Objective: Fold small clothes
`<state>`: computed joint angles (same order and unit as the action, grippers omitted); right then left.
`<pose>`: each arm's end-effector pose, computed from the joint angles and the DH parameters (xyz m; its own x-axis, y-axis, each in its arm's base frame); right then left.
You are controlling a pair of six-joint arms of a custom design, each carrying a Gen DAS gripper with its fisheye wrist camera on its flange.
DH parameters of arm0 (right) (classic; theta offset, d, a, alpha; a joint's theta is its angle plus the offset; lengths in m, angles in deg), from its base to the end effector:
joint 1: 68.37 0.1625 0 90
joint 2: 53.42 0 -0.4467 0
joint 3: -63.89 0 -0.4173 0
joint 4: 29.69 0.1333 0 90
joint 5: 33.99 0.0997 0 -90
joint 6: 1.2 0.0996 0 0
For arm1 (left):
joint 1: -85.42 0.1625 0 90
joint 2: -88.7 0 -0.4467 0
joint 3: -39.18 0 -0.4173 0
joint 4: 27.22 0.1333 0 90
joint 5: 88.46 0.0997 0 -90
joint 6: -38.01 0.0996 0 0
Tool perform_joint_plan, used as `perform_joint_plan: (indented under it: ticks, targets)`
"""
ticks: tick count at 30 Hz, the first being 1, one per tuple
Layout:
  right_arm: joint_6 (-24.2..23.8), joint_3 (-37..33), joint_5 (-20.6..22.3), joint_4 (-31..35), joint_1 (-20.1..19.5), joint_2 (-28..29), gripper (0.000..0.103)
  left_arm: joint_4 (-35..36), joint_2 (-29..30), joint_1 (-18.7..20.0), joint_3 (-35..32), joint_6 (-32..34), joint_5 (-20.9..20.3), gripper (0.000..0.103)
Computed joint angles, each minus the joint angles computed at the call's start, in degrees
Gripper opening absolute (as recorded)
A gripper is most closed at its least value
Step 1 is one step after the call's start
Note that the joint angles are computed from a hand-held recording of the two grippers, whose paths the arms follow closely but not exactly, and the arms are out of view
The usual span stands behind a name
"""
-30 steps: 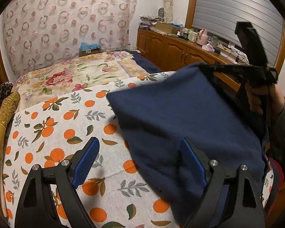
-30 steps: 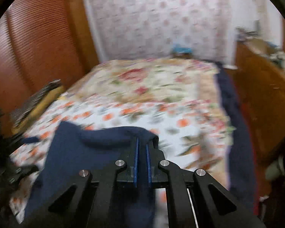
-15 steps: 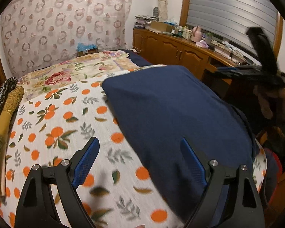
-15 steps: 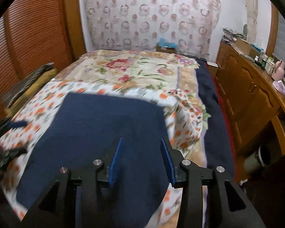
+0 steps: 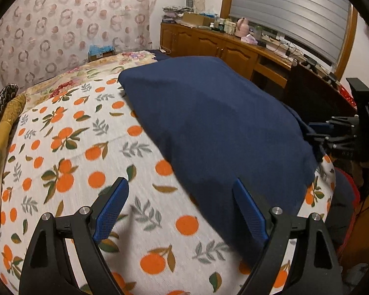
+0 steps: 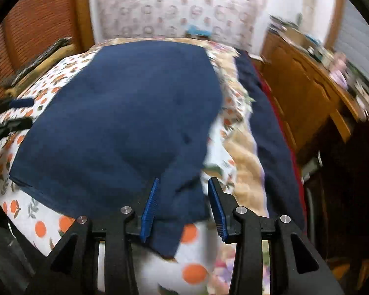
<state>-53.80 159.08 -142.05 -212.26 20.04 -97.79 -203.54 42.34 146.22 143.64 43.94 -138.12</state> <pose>0.0824 -0.7230 0.1471 -0.5902 -0.4511 0.6695 -0.7379 0.6378 -0.2207 -0.1457 -0.6661 0.1117 -0.7659 0.1836 -0.6162 0.5117 0.7542 -0.4114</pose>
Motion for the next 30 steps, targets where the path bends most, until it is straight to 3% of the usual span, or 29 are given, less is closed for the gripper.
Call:
perform_joint_plan:
  ticks: [9, 21, 24, 26, 30]
  targets:
    - [2.5, 3.4, 6.8, 2.0, -2.4, -3.3, 0.042, -0.3, 0.2, -0.7, 2.0, -1.9, -2.6, 0.087]
    - [1.4, 4.6, 9.8, 0.1, -3.2, -1.8, 0.04, 1.2, 0.6, -1.2, 2.6, -3.3, -3.2, 0.087]
    - [0.2, 4.9, 9.7, 0.3, -3.1, -1.9, 0.031, 1.4, 0.7, -1.3, 2.7, -3.1, -3.2, 0.087]
    - [-0.2, 4.8, 10.0, 0.9, -3.2, -2.0, 0.02, 1.6, 0.7, -1.4, 2.7, -2.9, -3.3, 0.087]
    - [0.4, 4.9, 10.9, 1.8, -3.4, -2.3, 0.011, 3.0, 0.6, -1.7, 2.7, -2.9, -3.2, 0.087]
